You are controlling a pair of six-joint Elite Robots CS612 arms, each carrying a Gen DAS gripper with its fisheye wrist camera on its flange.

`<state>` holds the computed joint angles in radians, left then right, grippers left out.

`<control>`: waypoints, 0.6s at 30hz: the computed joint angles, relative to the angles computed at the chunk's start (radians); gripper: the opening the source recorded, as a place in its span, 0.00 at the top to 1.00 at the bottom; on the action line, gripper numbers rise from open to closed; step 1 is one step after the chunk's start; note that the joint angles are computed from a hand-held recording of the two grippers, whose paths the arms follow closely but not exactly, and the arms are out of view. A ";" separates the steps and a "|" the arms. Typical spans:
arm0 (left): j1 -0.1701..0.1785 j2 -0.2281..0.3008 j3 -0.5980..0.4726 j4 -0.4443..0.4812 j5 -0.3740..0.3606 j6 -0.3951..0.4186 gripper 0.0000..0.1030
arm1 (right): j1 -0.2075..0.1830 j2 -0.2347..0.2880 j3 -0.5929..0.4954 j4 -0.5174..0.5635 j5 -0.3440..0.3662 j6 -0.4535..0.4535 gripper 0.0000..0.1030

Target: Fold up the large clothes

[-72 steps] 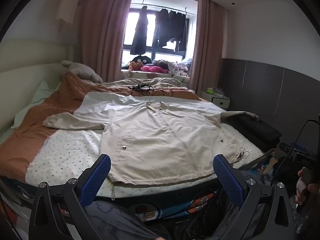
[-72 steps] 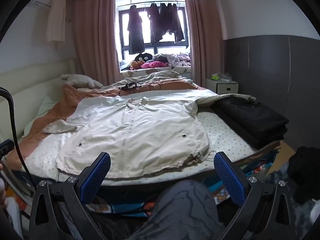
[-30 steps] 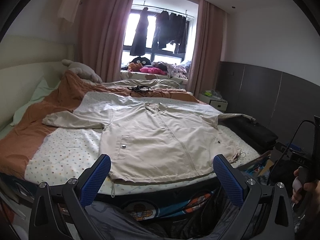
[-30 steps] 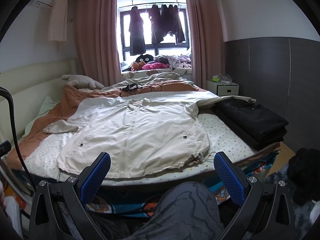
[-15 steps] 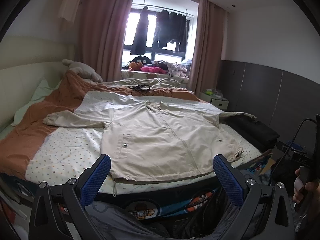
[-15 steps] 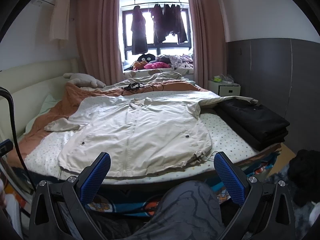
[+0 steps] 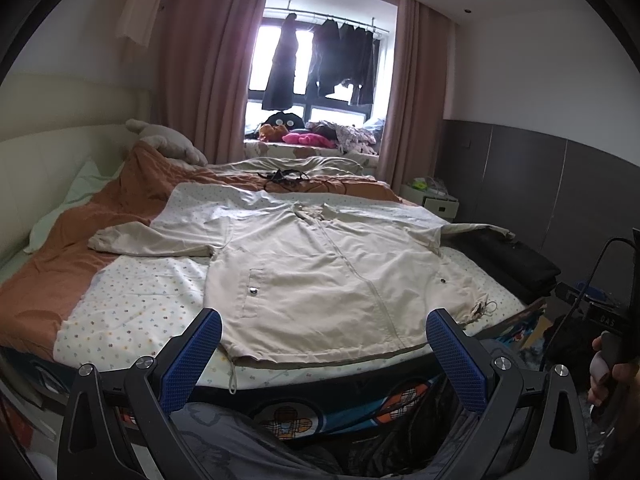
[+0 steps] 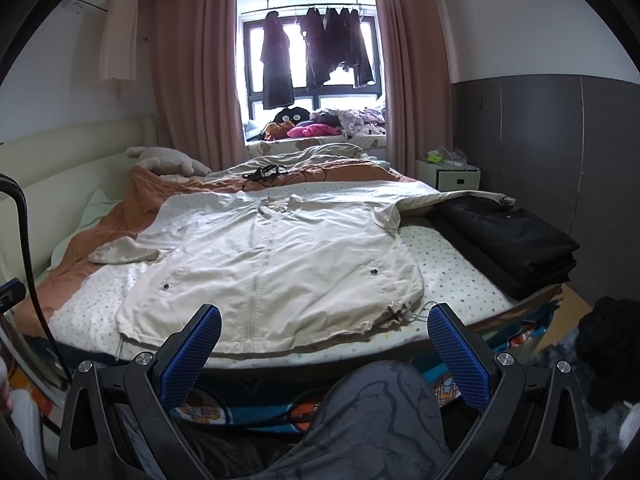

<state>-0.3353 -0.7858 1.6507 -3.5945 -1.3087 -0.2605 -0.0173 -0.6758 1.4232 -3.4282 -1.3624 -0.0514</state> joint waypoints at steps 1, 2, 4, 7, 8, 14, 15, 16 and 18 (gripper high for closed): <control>-0.002 0.000 0.001 -0.001 0.002 0.000 0.01 | 0.000 0.000 0.000 0.000 0.000 0.000 0.00; -0.001 0.000 0.001 0.000 0.002 -0.001 0.01 | 0.000 0.000 -0.001 0.002 -0.001 0.000 0.00; -0.002 0.000 0.001 -0.001 0.003 -0.001 0.01 | 0.000 0.002 -0.002 0.004 0.000 0.001 0.00; -0.003 0.001 0.001 -0.001 0.005 0.001 0.01 | -0.004 0.008 -0.014 0.021 0.003 0.006 0.00; -0.003 0.000 0.001 -0.001 0.005 0.001 0.01 | -0.004 0.010 -0.018 0.023 0.002 0.008 0.00; 0.002 0.009 -0.015 0.017 0.004 0.001 0.01 | 0.001 0.020 -0.031 0.019 -0.009 0.006 0.00; 0.004 0.012 -0.019 0.021 0.003 -0.001 0.01 | 0.001 0.021 -0.034 0.022 -0.009 0.006 0.00; 0.006 0.014 -0.024 0.025 0.002 -0.002 0.01 | 0.002 0.024 -0.038 0.027 -0.010 0.007 0.00; 0.011 0.021 -0.036 0.040 0.000 -0.007 0.01 | 0.003 0.030 -0.049 0.042 -0.011 0.007 0.00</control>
